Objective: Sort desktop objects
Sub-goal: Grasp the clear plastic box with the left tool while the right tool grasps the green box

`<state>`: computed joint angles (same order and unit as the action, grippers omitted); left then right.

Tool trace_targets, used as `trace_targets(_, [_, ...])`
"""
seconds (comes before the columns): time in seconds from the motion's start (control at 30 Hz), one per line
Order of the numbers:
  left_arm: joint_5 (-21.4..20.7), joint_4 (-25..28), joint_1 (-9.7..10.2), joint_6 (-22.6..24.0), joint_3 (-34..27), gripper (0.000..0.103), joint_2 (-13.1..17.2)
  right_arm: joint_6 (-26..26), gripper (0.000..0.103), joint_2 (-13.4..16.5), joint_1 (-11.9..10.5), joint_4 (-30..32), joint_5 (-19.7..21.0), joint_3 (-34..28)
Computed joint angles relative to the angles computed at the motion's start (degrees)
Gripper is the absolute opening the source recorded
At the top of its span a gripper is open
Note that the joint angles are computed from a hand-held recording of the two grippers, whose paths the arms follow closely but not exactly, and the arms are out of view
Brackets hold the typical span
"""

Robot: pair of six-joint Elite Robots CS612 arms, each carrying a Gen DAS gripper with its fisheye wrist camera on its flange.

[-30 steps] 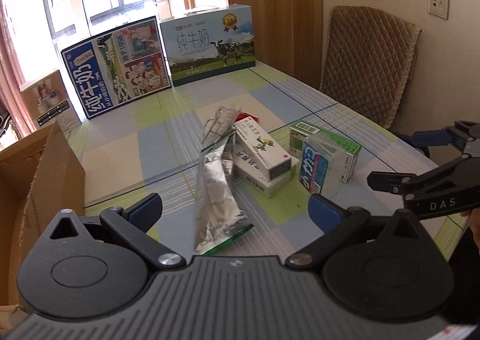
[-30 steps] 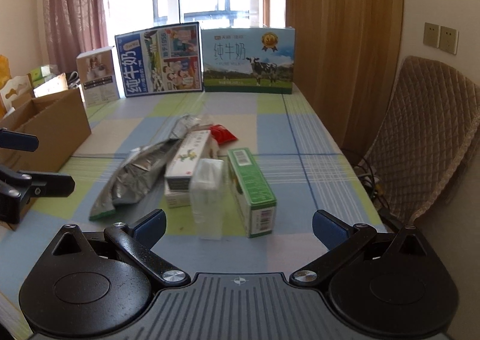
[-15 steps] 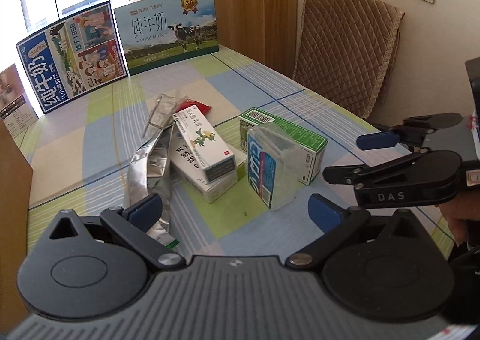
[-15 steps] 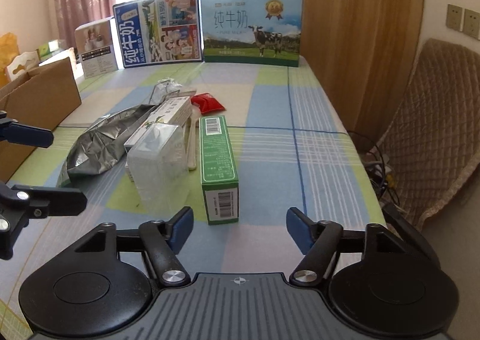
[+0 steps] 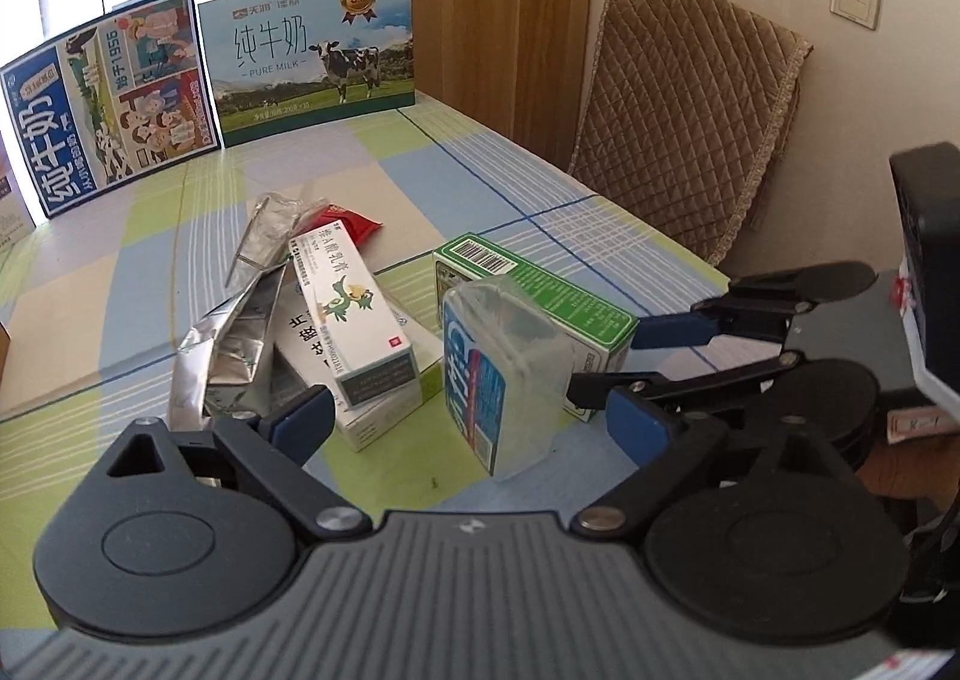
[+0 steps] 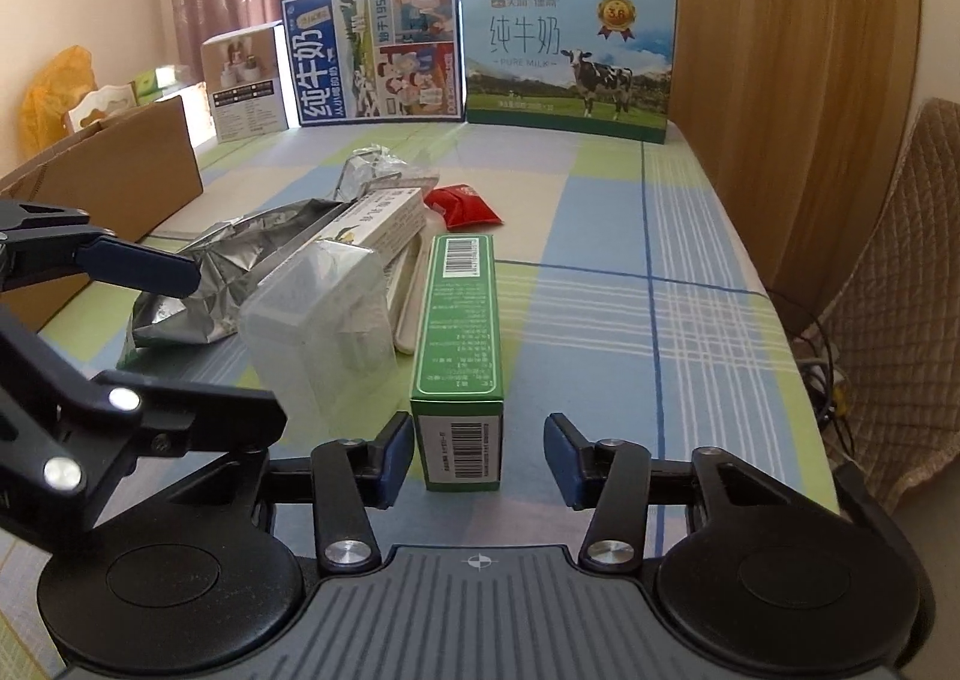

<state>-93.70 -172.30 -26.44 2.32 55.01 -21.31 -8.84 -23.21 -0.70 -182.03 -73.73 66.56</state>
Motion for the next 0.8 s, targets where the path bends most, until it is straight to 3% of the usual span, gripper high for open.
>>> trace_targets(0.07, [0.24, 0.44, -0.02, -0.86, -0.84, 0.095, 0.43, 0.19, 0.029, 0.05, -0.1, 0.29, -0.11, -0.04])
trace_targets(0.2, [0.39, 1.14, -0.1, -1.49, -2.39, 0.092, 1.26, 0.81, 0.028, 0.07, -0.36, -0.42, -0.04, 0.19])
trace_targets(0.33, [0.36, 2.32, -0.21, -1.38, -4.08, 0.075, 2.14, 0.59, 0.028, 0.04, -0.45, -0.96, 0.05, 0.45])
trace_targets(0.57, [1.26, 1.76, -0.39, 0.48, -4.1, 0.054, 2.31, 0.61, 0.029, 0.4, -0.52, -2.44, 0.2, 0.38])
trace_targets(0.63, [2.16, 1.48, -0.46, 1.19, -3.53, 0.041, 2.08, 0.21, 0.03, 0.56, -0.45, -2.68, 0.11, 0.2])
trace_targets(0.8, [2.19, 1.13, -0.22, 1.34, -2.72, 0.04, 1.84, -0.96, 0.033, 1.2, -0.19, -2.85, -0.36, -0.81])
